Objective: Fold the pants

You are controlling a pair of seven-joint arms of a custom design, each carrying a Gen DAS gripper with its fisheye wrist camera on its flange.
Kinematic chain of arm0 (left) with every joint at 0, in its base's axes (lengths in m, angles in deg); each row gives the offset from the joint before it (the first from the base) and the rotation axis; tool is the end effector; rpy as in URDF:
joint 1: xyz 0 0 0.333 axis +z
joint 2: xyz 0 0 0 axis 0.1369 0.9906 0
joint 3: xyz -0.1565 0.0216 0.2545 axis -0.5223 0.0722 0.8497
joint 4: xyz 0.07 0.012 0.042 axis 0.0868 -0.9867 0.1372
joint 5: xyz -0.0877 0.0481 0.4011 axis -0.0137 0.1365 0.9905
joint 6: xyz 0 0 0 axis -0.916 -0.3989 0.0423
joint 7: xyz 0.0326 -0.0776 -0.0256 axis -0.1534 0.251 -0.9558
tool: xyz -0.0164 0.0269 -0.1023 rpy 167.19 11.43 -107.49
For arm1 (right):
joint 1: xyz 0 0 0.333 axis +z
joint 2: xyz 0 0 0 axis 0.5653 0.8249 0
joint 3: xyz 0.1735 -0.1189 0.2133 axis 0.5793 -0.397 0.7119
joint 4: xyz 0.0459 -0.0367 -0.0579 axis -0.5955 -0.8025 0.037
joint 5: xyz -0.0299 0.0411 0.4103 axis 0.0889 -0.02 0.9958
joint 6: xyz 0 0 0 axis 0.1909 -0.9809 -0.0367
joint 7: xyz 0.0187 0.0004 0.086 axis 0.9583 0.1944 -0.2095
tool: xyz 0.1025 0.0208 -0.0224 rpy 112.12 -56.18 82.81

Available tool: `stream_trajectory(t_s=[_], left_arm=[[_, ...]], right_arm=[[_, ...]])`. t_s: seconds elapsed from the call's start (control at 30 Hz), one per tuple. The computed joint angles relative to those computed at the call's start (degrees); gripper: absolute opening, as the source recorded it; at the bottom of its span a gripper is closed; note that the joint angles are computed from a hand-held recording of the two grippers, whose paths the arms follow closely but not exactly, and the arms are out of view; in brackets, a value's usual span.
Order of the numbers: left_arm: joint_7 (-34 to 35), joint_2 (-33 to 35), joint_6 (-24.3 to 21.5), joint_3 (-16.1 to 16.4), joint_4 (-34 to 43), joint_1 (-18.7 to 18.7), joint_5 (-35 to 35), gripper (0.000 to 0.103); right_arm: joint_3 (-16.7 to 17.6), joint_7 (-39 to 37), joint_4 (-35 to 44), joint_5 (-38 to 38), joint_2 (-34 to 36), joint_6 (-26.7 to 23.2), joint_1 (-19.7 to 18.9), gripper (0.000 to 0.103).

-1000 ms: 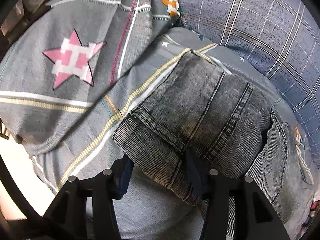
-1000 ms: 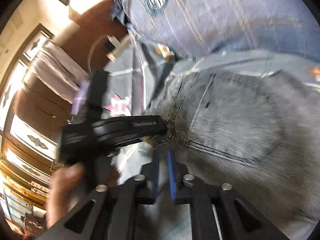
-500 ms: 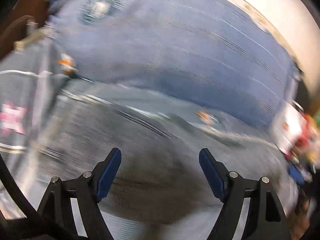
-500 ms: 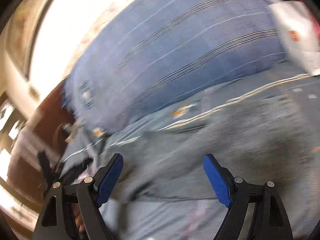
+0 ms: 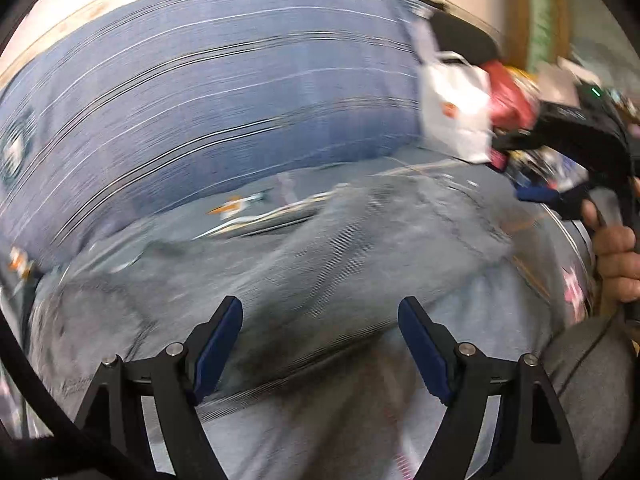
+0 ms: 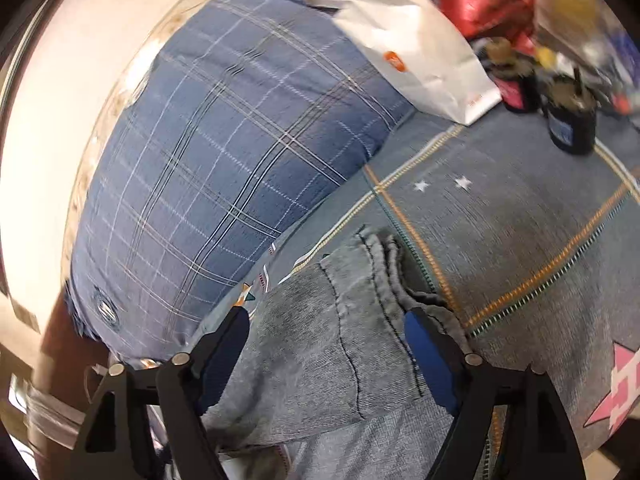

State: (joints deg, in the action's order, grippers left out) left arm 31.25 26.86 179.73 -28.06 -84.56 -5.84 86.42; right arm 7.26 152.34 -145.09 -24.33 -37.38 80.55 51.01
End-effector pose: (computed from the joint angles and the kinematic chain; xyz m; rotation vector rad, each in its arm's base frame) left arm 0.5326 -0.2822 0.5579 -1.4668 2.0511 -0.8482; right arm 0.6271 0.2134 0.5371 -1.1610 1.9003 -0.0361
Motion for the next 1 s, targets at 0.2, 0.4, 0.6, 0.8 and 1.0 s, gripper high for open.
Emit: stream_trajectory(t_s=[0.2,0.4,0.6,0.8,1.0], left_arm=[[9.84,10.43,-7.86,-2.19,13.48,-2.82,-6.98,0.08],[15.04,24.83,-16.24,-4.02,30.95,-6.45,-6.56,0.079],[20.06,33.25,-23.19,-4.53,42.02,-10.48,-6.96,0.076],[13.2,32.97,-21.78,-2.8,41.92,-11.81,-4.57,0.016],[16.3,25.6,-14.61,-7.87,33.38,-3.51,-23.33,0.015]], right_arm=[[0.51,-2.26,-2.24,6.6,-1.23,1.33,-1.29,0.075],[-1.43,8.05,-8.96,5.56,-4.66,3.64,-1.91,0.075],[0.0,-4.4,-9.03,24.31,-3.82,3.32,-3.61,0.075],[0.68,-12.95,-6.82,33.13,-2.23,1.81,-4.15,0.075],[1.58,-27.13,-1.19,47.19,1.57,-4.82,-5.97,0.075]])
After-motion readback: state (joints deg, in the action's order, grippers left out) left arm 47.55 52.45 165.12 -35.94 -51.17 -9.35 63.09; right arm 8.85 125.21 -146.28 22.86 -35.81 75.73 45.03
